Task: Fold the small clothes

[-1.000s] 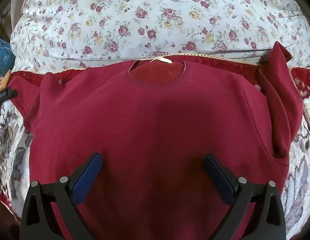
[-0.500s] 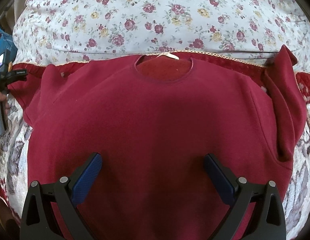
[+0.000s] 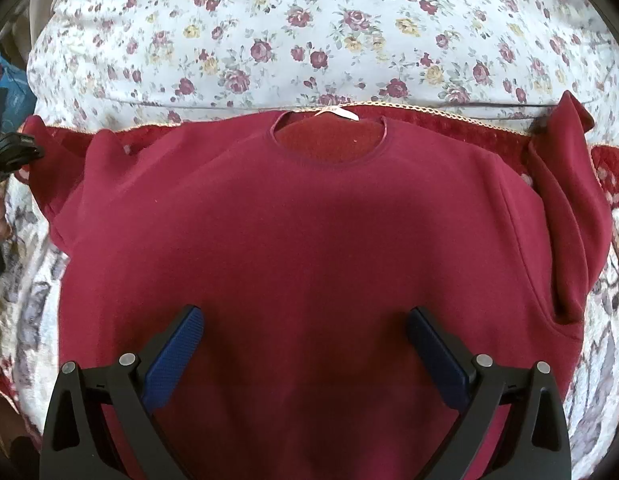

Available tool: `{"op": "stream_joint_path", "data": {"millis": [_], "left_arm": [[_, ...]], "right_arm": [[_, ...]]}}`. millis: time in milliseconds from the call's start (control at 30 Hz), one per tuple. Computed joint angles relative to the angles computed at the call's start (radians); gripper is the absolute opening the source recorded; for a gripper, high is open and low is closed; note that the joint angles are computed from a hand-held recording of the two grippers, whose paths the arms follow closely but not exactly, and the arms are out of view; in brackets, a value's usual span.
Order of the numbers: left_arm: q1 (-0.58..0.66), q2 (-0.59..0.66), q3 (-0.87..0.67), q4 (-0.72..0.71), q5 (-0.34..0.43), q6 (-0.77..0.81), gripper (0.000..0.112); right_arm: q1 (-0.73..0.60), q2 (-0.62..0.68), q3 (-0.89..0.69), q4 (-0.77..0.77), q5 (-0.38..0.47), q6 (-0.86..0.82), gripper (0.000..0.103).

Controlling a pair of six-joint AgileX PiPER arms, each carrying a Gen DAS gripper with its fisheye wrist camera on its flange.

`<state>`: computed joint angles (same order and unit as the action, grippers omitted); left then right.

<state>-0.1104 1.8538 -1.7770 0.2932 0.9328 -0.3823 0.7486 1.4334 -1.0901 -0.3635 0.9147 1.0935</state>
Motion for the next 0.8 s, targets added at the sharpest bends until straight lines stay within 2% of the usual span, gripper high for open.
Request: {"op": "stream_joint_path", "data": {"millis": [133,200,333,467,567,667,800], "left_arm": [[-0.068,-0.129,0.093,-0.111,-0.003,0.060,0.008],[-0.136,-0.199,0.146,-0.129,-0.006,0.055,0.008],[-0.308,-0.258,0.171,-0.133,0.010,-0.019,0.008],[-0.507,-0.242,0.143,-0.098,0.027,-0.116,0.008],[-0.623,-0.183,0.102,-0.106,0.032,-0.172,0.008],[-0.733,-0.104,0.039,-0.092,0.046,-0.226,0.008],[-0.815,-0.016,-0.028,-0.092,0.061,-0.243,0.008]], "right_arm": [[0.006,-0.049,0.010,-0.017,0.012,0.024,0.103],[0.008,-0.077,0.012,-0.025,0.028,0.029,0.103],[-0.001,-0.162,0.028,-0.037,0.063,0.033,0.103],[-0.061,-0.283,0.074,0.027,0.069,-0.036,0.103],[-0.128,-0.400,0.125,0.093,0.082,-0.099,0.103],[-0.184,-0.493,0.152,0.125,0.134,-0.145,0.103],[-0.304,-0.628,0.171,0.197,0.223,-0.248,0.103]]}}
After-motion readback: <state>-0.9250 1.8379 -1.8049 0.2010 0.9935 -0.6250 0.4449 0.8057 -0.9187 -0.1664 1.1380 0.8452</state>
